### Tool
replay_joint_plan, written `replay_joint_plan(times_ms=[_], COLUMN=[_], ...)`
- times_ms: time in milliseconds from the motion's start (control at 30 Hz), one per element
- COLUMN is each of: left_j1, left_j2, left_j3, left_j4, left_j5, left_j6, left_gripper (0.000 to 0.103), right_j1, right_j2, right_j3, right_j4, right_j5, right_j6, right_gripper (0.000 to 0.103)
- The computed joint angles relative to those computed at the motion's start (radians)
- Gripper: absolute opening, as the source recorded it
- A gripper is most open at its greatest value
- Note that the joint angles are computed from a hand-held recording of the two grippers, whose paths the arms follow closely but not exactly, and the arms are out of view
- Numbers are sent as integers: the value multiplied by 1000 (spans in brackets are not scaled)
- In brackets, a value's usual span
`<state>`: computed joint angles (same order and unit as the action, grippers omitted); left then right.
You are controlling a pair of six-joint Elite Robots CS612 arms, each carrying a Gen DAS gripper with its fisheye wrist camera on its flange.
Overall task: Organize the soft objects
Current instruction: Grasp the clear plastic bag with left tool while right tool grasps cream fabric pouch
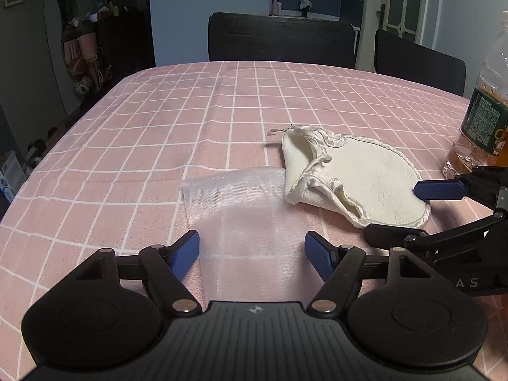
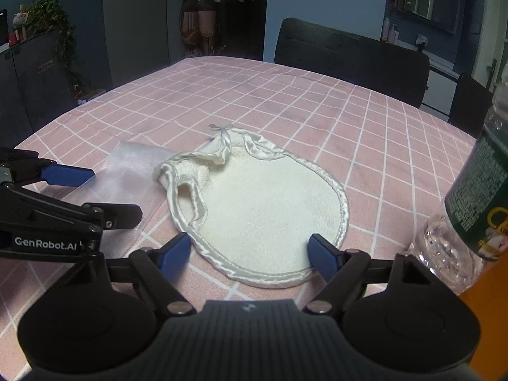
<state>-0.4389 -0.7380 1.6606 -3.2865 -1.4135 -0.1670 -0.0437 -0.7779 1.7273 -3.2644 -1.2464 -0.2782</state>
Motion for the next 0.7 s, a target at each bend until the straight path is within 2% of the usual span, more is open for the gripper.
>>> replay_joint_plan(times_ms=[67,133,200,333,400,500,600,700], left_j1=[-1,-1,-3,-8,-9,-8,-6,-2], left_j2=[1,1,2,6,7,10,10,12], left_j3=[1,2,3,-1,-3,-8,-13,-17], left_j4=[-8,-14,-23,-33,-35,-39,-32,-27], left_j5=[-2,-11,-10,-10,-16,-32,-50,-59], left_j6=[8,14,12,19,22,27,29,6], left_gripper=[82,71,68,54,49,37,26,5], right_j1=[-1,0,2,3,6,12,19,23], right_j2=[-2,-1,-2,1,2,2,0,-6], right_j3=[9,10,11,9,9,6,0,4], right_j4=[-20,-32,-39,-53,-58,-59,-46,-58], right_j5=[-1,-8,-20,-39,-57,-82,-100,-116], right_j6=[6,12,15,22,27,25,14,15], right_gripper=[72,62,52,42,31,23,19,16])
